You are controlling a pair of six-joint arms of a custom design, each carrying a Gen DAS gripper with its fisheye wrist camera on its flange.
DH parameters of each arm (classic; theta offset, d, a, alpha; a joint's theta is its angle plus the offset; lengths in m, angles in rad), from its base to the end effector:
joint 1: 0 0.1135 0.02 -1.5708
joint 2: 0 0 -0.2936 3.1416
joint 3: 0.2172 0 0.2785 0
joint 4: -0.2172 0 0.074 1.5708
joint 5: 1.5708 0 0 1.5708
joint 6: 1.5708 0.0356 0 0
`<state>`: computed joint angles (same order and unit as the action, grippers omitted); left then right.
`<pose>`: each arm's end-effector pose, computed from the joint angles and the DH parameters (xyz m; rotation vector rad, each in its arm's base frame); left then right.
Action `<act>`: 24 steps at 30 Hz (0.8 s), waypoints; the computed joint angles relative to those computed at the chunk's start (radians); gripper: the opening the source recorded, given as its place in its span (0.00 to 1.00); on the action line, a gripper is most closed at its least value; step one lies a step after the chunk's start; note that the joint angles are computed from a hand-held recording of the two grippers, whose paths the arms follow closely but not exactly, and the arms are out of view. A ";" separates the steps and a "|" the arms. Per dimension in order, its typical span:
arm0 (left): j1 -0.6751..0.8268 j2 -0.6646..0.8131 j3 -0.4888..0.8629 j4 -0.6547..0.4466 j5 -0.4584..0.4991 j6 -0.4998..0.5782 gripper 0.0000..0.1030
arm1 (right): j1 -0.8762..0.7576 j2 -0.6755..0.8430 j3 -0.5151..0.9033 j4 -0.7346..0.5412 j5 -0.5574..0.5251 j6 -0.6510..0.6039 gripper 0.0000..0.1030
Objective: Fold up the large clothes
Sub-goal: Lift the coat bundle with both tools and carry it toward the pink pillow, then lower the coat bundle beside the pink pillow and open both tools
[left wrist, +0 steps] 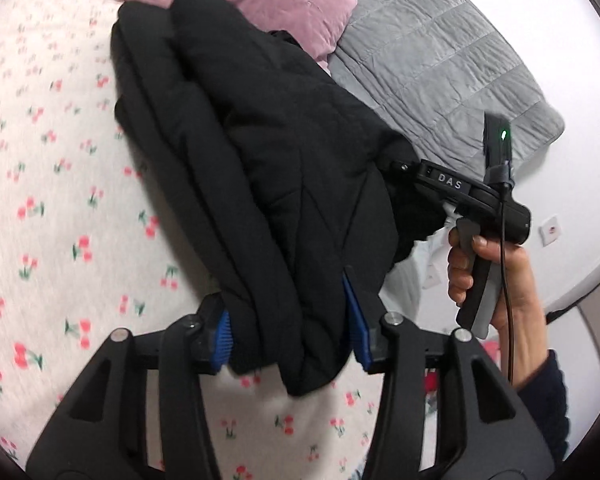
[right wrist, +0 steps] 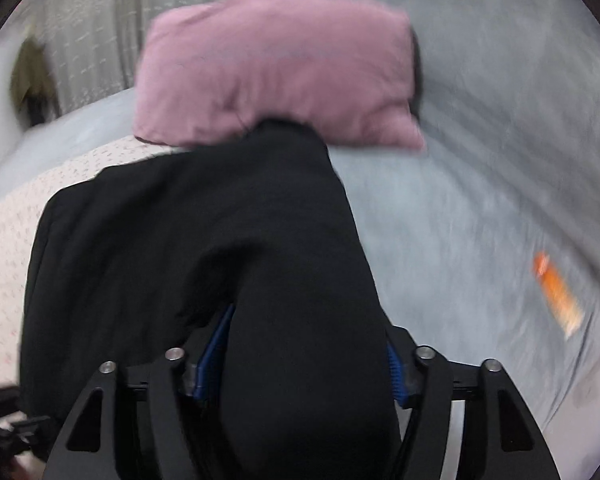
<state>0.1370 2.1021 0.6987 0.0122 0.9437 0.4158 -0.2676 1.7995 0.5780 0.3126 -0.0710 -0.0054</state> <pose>0.2914 0.0111 0.0151 0.4573 2.4395 -1.1563 0.2932 -0.0778 0.0781 0.2938 2.4592 -0.0287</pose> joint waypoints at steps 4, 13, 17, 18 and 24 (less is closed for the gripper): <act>0.056 -0.028 0.003 -0.149 0.019 0.092 0.50 | -0.026 -0.152 -0.101 -0.045 0.027 0.032 0.68; -0.057 -0.125 -0.143 0.125 -0.131 -0.103 0.51 | 0.219 -0.388 -0.245 -0.003 0.206 0.097 0.67; -0.064 -0.089 -0.130 0.122 -0.133 -0.115 0.52 | 0.298 -0.090 -0.164 0.056 0.326 0.114 0.67; -0.066 -0.078 -0.125 0.118 -0.134 -0.111 0.53 | 0.299 -0.041 -0.180 0.122 0.325 0.117 0.67; -0.122 -0.107 -0.215 0.315 -0.230 -0.114 0.54 | 0.293 0.099 -0.239 0.348 0.317 0.168 0.67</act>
<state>0.0149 1.9950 0.4836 0.3269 0.7136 0.3013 0.0259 1.8983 0.3393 0.6603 0.2459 0.1624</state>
